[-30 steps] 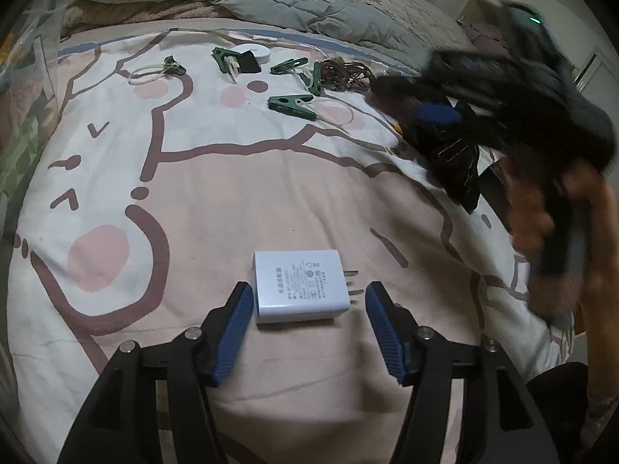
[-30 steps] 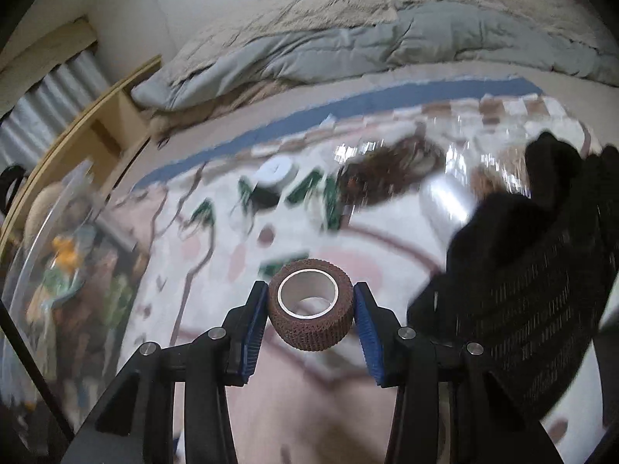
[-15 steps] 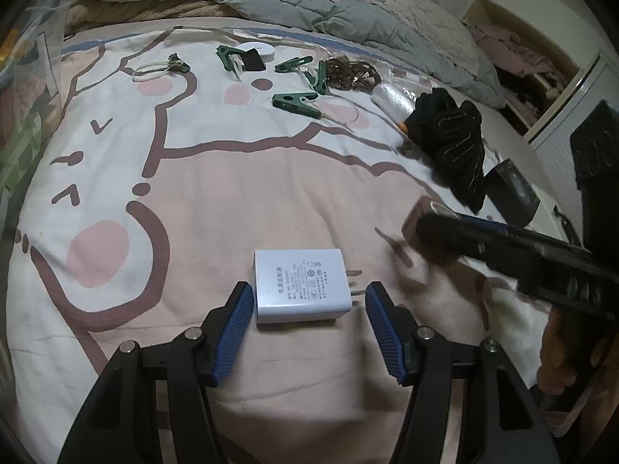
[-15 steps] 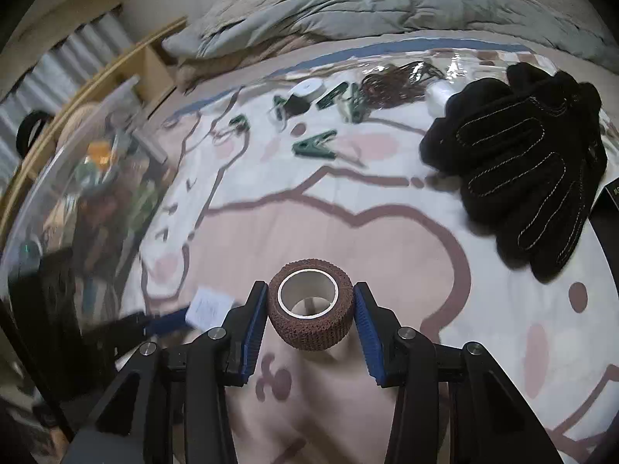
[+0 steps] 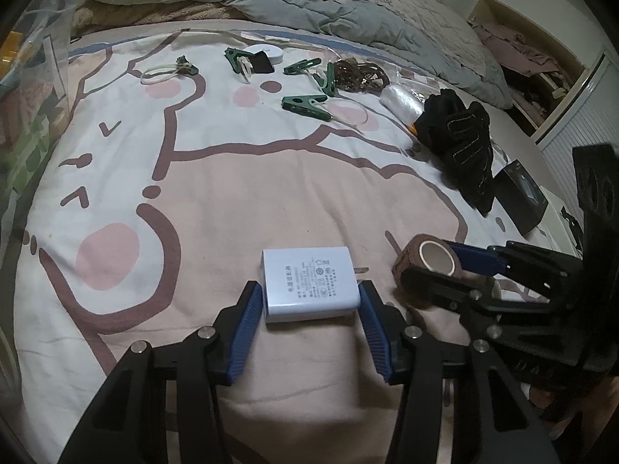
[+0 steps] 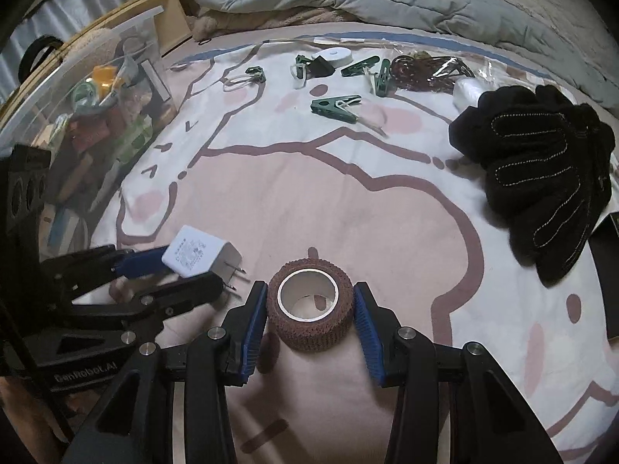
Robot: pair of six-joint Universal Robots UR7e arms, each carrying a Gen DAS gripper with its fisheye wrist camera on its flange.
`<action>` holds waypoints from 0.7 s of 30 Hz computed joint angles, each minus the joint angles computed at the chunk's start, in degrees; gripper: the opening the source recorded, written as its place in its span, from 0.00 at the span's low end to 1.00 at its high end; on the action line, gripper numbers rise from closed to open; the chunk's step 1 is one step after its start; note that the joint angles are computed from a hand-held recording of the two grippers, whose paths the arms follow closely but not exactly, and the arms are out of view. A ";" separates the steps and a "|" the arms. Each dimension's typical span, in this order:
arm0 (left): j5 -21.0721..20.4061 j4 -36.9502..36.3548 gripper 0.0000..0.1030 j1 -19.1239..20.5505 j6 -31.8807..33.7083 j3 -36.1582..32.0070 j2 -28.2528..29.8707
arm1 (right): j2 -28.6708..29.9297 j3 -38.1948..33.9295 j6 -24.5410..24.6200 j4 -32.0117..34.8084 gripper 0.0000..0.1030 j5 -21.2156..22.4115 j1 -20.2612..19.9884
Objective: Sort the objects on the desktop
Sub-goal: 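Carry the bandage roll and charger over the clear plastic bin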
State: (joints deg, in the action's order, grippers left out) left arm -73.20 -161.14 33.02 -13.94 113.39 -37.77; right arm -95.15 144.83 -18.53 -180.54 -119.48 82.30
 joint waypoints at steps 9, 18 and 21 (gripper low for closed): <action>1.62 -1.90 0.49 -0.44 -0.55 0.44 -0.52 | 0.51 0.68 -2.23 -2.86 0.43 -0.02 0.03; 1.58 -4.49 0.49 -0.94 -0.41 0.94 -1.60 | 0.42 0.81 -1.92 -8.21 0.43 -0.29 0.52; 1.64 -5.78 0.49 -1.41 0.06 1.44 -2.46 | -0.16 1.08 -2.33 -10.64 0.43 0.29 1.27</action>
